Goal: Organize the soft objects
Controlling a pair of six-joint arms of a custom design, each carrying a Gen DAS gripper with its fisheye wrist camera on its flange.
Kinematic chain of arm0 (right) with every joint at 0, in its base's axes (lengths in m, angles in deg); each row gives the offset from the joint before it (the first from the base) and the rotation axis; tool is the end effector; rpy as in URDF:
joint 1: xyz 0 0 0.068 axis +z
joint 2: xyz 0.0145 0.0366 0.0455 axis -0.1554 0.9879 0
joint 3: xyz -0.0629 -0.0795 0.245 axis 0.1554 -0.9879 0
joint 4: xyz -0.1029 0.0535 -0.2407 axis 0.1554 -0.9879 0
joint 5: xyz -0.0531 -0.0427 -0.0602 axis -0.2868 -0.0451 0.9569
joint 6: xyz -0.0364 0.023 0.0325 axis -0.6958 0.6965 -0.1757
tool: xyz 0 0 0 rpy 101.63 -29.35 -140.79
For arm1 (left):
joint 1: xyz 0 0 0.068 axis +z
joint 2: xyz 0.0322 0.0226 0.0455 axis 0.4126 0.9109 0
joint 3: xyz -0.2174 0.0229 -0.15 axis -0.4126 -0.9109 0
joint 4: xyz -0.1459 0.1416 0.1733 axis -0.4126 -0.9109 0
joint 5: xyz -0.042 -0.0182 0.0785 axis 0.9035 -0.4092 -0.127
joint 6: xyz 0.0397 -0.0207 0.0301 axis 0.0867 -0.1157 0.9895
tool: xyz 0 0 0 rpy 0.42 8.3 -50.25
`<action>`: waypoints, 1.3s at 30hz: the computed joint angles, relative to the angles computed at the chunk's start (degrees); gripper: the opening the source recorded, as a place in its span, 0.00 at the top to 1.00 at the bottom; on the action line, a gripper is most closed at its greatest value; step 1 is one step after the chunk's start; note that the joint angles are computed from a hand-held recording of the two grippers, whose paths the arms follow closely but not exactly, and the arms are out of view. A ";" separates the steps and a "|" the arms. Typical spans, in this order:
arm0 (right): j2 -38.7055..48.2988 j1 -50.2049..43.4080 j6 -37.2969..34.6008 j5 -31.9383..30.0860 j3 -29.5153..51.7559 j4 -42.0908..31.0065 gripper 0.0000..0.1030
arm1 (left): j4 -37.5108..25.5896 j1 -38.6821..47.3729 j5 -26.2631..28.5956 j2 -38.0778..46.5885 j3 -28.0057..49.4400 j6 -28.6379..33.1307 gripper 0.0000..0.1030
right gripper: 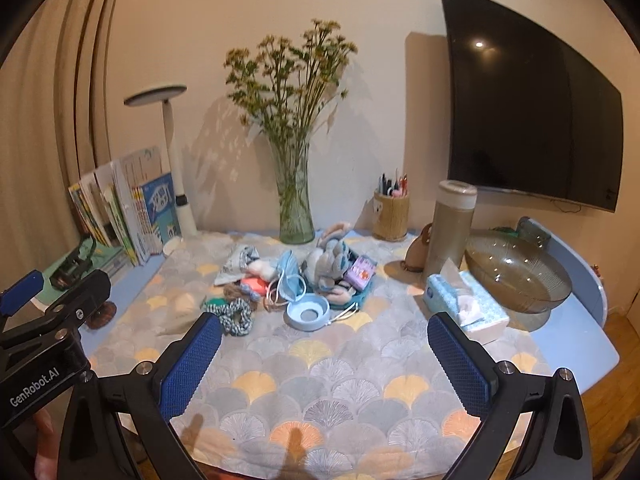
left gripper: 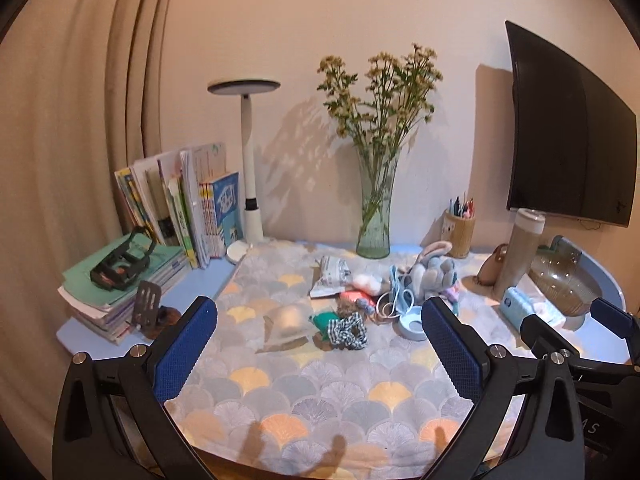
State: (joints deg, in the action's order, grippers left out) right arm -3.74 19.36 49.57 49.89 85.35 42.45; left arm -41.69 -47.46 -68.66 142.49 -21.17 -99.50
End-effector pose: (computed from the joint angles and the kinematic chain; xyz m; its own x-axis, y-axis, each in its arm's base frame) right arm 0.2300 0.1260 0.1985 -0.4873 -0.2028 -0.8493 -0.4861 0.8710 0.0709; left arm 0.1170 -0.2536 0.1713 -0.3054 -0.1910 -0.9329 -0.5363 0.8440 0.0028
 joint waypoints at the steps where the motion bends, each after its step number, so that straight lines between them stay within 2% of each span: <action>1: -1.33 -0.22 0.17 0.02 -0.60 0.00 0.00 | -0.23 -0.08 -0.14 -0.19 0.04 -0.06 0.01; 4: -3.08 -0.31 0.61 0.53 -0.97 -0.72 0.00 | 0.16 0.20 -0.52 -0.24 0.64 0.82 0.01; 8: -2.51 -2.42 0.50 -2.95 1.00 -3.21 0.00 | 6.54 1.29 -0.90 -3.98 -1.72 5.52 0.01; 11: -0.44 -3.08 0.67 -3.15 1.93 -1.97 0.00 | 13.29 4.01 -1.60 -5.24 -3.12 12.73 0.01; 14: 4.80 -3.46 0.82 -2.93 3.66 0.00 0.00 | 18.23 7.05 -1.83 -4.13 -2.98 18.46 0.01; 17: 10.57 -3.77 0.89 -2.68 6.55 0.83 0.00 | 25.25 9.43 -1.64 -4.78 -3.89 27.15 0.01; 19: 12.90 -4.41 1.26 -3.39 8.04 1.07 0.00 | 26.02 9.97 -2.21 -4.22 -3.36 28.67 0.01; 26: 14.12 -5.86 1.14 -4.60 8.06 1.48 0.00 | 23.01 9.26 -0.65 -2.35 -1.41 25.89 0.01; 29: 11.91 -6.90 0.91 -4.85 6.72 0.55 0.00 | 16.35 6.95 -0.89 -0.65 0.83 19.48 0.01; 32: 8.20 -8.16 1.27 -6.17 4.97 -0.44 0.00 | 3.26 3.50 -0.85 3.40 5.89 6.78 0.01; 33: 6.70 -8.06 0.95 -5.73 4.24 -0.75 0.00 | 1.02 2.60 -0.83 3.70 6.33 4.40 0.01; 37: 0.25 -6.25 -1.78 0.55 0.78 -0.62 0.00 | -5.20 -0.18 0.40 5.83 8.13 -2.22 0.01; 39: -1.08 -7.31 -1.48 -0.71 0.44 -1.45 0.00 | -5.21 -0.55 0.63 5.72 7.91 -2.02 0.01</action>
State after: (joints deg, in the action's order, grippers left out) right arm -4.82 12.06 48.10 49.19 85.79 41.00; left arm -46.90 -48.01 -68.02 148.22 -13.27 -101.51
